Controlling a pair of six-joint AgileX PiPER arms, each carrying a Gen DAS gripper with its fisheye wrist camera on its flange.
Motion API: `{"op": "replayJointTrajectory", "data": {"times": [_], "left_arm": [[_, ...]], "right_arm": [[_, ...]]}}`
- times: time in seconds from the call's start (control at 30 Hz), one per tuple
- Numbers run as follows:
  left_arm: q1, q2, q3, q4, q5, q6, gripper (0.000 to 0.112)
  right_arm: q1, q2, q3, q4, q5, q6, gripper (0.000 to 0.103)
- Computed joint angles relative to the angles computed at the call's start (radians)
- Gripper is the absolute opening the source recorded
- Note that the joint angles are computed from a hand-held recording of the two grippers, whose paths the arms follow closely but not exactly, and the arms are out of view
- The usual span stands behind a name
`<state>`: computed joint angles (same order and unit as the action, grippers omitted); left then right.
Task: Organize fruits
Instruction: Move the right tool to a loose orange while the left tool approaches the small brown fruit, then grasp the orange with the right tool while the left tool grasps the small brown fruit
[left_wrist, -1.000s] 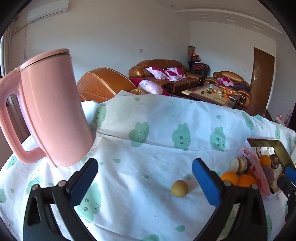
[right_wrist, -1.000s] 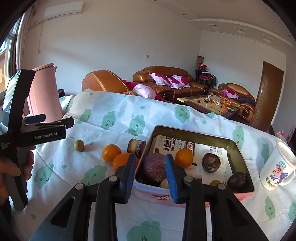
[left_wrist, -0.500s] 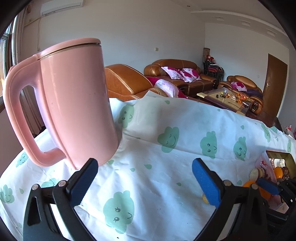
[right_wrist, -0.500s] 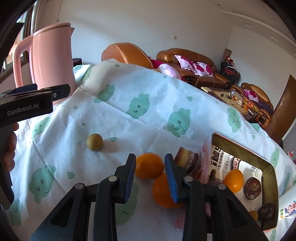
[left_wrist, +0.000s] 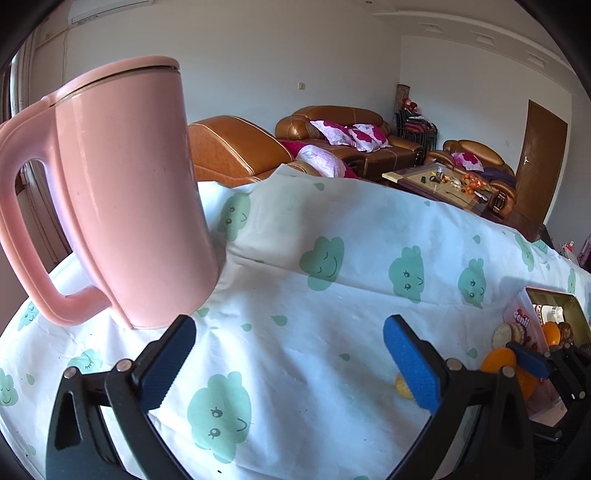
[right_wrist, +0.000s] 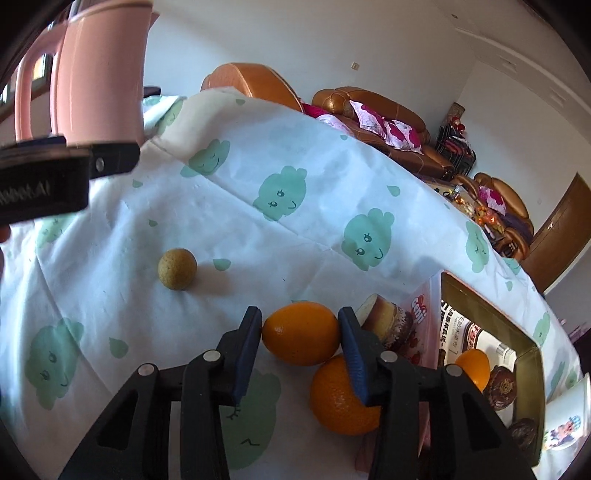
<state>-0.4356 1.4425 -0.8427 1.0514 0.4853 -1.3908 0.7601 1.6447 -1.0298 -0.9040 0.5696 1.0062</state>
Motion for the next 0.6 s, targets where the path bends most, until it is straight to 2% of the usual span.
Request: {"op": "replayJointTrajectory", "data": {"times": [0.1,0.17,0.23,0.27,0.33,0.43,0.5,0.6], "left_arm": [[0.013,0.013,0.001,-0.075,-0.077,0.079,0.103],[0.026,0.032,-0.008,-0.226,-0.146,0.242,0.103],[0.016,0.056,-0.018,-0.326,-0.172,0.343,0.1],[0.011,0.075,-0.029,-0.369,-0.179,0.389,0.098],[-0.003,0.113,-0.056,-0.463,-0.18,0.493,0.084],[-0.01,0.163,-0.107,-0.63,-0.147,0.68,0.073],[-0.006,0.173,-0.118,-0.686,-0.141,0.736,0.073],[-0.015,0.175,-0.123,-0.666,-0.131,0.716,0.073]], "right_arm": [[0.0,-0.139,0.124,-0.149,-0.108,0.241,0.045],[0.019,-0.207,0.178,-0.248,-0.112,0.383,0.045],[0.053,-0.262,0.227,-0.342,-0.074,0.508,0.045],[0.064,-0.284,0.251,-0.38,-0.061,0.557,0.045],[0.079,-0.328,0.299,-0.433,-0.042,0.635,0.045],[0.069,-0.383,0.373,-0.529,-0.052,0.765,0.045],[0.034,-0.408,0.405,-0.551,-0.093,0.804,0.045],[-0.041,-0.432,0.426,-0.546,-0.179,0.821,0.045]]}}
